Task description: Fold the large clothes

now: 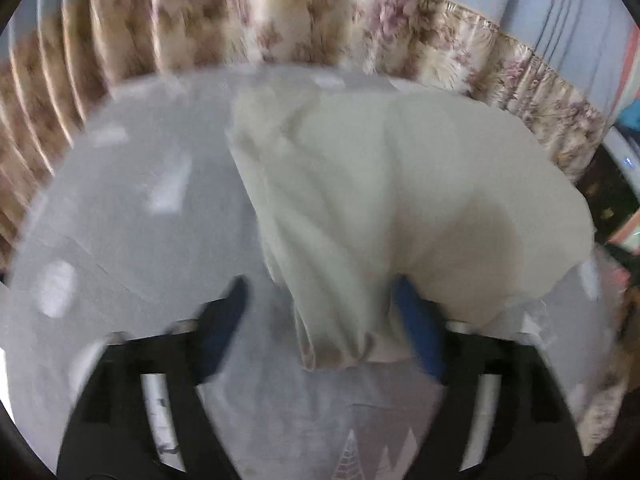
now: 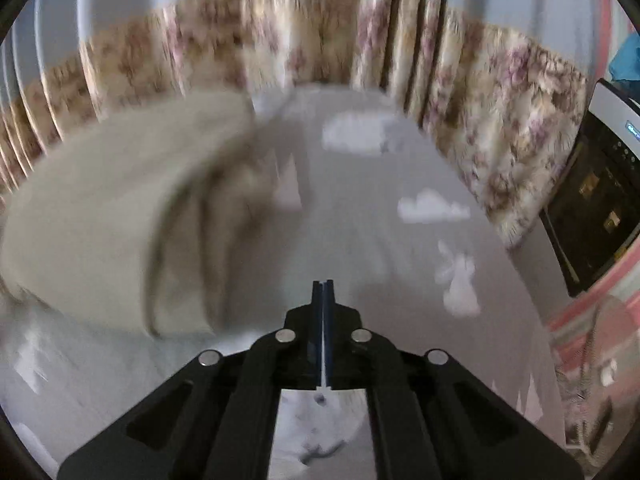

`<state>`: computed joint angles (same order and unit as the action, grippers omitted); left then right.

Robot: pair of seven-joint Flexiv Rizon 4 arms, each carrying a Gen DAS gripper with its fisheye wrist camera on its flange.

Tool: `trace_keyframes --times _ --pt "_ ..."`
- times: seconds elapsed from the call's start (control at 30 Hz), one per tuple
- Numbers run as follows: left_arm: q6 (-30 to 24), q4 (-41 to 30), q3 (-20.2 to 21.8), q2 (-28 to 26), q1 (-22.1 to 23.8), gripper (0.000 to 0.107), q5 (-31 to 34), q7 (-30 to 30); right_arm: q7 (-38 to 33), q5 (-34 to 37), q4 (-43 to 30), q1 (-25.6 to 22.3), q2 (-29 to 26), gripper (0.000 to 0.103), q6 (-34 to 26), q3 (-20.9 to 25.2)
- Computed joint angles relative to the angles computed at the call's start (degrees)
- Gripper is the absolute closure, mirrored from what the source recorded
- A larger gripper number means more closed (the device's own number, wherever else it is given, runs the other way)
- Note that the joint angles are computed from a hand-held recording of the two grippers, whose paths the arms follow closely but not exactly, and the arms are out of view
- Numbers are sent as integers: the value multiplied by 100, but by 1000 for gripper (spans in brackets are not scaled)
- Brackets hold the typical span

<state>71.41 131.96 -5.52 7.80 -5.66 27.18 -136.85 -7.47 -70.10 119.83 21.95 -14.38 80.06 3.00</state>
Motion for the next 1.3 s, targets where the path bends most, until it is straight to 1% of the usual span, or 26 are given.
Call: trace_keyframes --times 0.03,0.1,0.13,0.2,0.23,0.27,0.33,0.37,0.4,0.47,0.5,0.53,0.57,0.63,0.67,0.7,0.73,0.77,0.83,0.9,0.97,1.03,1.1,1.2,1.23,1.3 --pt "-39 -68 -47 82 21 10 120 -94 221 -267 -80 10 -18 100 169 -89" --pt "-219 -260 -169 206 100 9 302 -340 678 -756 -394 40 -168 100 455 -189" --pt "-309 -360 -207 213 138 7 338 -439 993 -1089 -607 25 -284 100 753 -265" --pt "-332 -570 -213 99 195 7 310 -621 2033 -2108 -1229 -65 -609 100 1362 -367" --pt "-371 -744 -242 -39 225 7 324 -746 2347 -2391 -1517 -151 -805 99 1564 -289" --pt "-400 -878 -224 -168 202 7 293 -761 2320 -2300 -1710 -144 -954 96 1604 -191" --pt "-271 -1126 -155 -497 111 7 226 -812 1821 -1877 -2070 -9 -1258 82 1561 -24" --pt "-231 -1330 -132 -785 60 7 95 -700 1416 -1568 -2185 126 -1374 68 1434 21" --pt "-314 -1513 -116 -980 -5 7 76 -690 944 -1204 -2277 252 -1487 65 1249 82" --pt "-719 -1924 -50 -1370 -164 7 277 -955 -505 -52 -2420 276 -1742 65 636 631" --pt "-821 -2023 2 -1491 -237 7 288 -976 -975 249 -2509 304 -1852 67 356 783" --pt "-972 -2120 50 -1642 -282 7 202 -904 -1423 492 -2569 395 -1904 67 -133 881" --pt "-937 -2109 86 -1833 -249 7 -92 -734 -1578 518 -2575 507 -1918 67 -351 793" --pt "-450 -1868 150 -1964 -161 7 -596 -435 -1994 753 -2572 668 -1955 81 -980 674" --pt "-422 -1891 191 -2042 -172 7 -701 -294 -2247 992 -2591 676 -2005 89 -1216 680" --pt "-470 -1948 232 -2101 -216 7 -754 -161 -2490 1346 -2603 553 -2088 89 -1131 780" --pt "-777 -2135 258 -2197 -285 7 -810 17 -2606 1610 -2595 443 -2118 89 -923 840" --pt "-1002 -2287 328 -2275 -379 7 -792 65 -2730 1761 -2627 461 -2120 90 -964 834" --pt "-1380 -2629 481 -2459 -578 7 -706 132 -2814 1707 -2775 733 -2156 90 -1200 538" --pt "-1401 -2698 593 -2532 -644 7 -881 236 -2928 1869 -2891 867 -2204 90 -1302 395" --pt "-1183 -2541 664 -2457 -659 7 -1105 395 -3213 2314 -2935 800 -2180 89 -1260 501" --pt "-942 -2314 743 -2306 -710 7 -1191 442 -3122 2569 -2724 781 -2001 89 -860 421" --pt "-808 -2085 836 -2067 -821 7 -1176 219 -2912 2630 -2440 892 -1771 85 -246 213" --pt "-900 -2143 913 -1861 -1068 7 -614 -384 -2354 2366 -2119 1491 -1432 85 424 -448" --pt "-906 -2176 867 -1835 -1146 7 -484 -584 -2273 2343 -2098 1657 -1421 85 677 -527" --pt "-1014 -2331 728 -1913 -1240 7 -356 -638 -2368 2458 -2197 1857 -1512 85 718 -516"
